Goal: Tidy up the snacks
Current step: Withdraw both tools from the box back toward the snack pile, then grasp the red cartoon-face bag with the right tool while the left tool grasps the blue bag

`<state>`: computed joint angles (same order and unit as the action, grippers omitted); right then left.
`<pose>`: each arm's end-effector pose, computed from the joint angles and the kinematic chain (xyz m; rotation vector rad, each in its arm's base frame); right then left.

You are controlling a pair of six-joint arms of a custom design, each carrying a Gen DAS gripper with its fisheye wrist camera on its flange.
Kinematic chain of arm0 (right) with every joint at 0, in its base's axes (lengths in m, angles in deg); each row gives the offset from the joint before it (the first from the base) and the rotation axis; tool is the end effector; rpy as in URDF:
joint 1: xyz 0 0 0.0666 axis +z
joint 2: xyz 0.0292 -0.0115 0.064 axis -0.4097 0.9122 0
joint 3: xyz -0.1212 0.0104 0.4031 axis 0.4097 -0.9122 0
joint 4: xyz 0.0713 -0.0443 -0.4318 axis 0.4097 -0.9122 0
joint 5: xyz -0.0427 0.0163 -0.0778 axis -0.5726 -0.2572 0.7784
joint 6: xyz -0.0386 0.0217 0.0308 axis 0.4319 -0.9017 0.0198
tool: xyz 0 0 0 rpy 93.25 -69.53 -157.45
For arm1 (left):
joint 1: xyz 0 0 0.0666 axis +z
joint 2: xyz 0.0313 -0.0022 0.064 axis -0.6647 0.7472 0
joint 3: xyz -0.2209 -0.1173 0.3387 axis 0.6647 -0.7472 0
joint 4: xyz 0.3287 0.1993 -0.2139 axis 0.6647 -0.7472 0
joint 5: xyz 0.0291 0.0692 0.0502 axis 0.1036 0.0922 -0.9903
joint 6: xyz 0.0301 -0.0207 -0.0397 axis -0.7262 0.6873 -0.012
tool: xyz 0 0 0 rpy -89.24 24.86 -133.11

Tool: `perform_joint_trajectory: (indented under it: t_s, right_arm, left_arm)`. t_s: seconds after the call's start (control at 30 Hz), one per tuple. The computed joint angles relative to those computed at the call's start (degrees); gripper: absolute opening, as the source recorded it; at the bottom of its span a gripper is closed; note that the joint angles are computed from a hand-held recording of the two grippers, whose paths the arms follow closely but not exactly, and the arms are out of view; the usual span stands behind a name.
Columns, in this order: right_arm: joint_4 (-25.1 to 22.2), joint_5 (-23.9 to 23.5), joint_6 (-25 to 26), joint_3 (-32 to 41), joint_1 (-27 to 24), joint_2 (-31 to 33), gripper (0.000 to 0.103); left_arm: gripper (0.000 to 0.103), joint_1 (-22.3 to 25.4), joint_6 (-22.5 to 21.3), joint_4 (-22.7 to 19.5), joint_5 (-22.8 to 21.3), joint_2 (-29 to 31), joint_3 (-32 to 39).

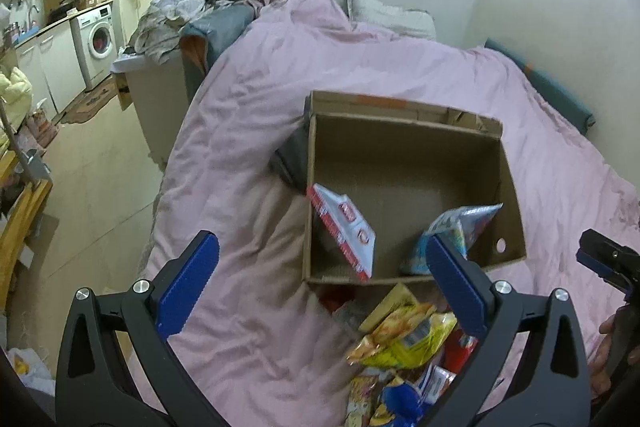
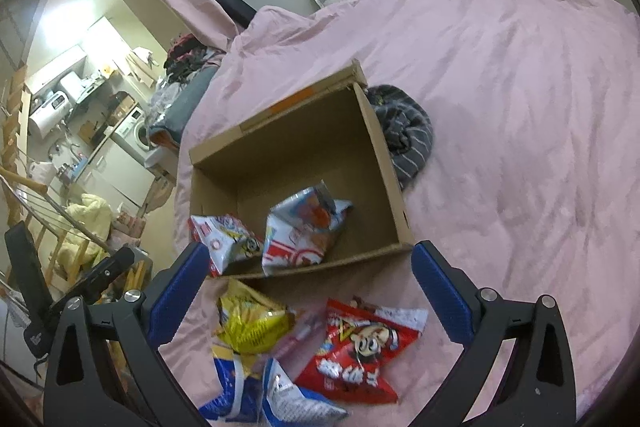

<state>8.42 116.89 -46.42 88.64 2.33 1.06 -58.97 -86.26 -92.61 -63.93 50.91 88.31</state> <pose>0.3932 0.1764 0.4895 0.9598 2.0400 0.2618 0.6018 -0.2015 0.5136 0.7897 2.2402 -0.4745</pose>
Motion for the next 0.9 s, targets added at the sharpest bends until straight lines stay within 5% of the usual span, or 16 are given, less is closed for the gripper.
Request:
perform_joint_trajectory:
  t_s: [0.3, 0.67, 0.9]
  right_arm:
    - [-4.0, -3.7, -6.6, -2.5, 0.8, -0.7, 0.103]
    - [0.5, -17.0, -17.2, -10.5, -2.7, -4.1, 0.103]
    - [2.5, -28.1, -20.8, -11.0, -5.7, 0.1, 0.103]
  left_arm:
    - [0.102, 0.0, -2.6, -5.5, -2.2, -0.7, -2.1]
    - [0.102, -0.6, -1.8, -10.9, -3.9, 0.8, -1.2]
    - [0.102, -0.3, -0.5, -12.2, -3.6, 1.9, 0.2]
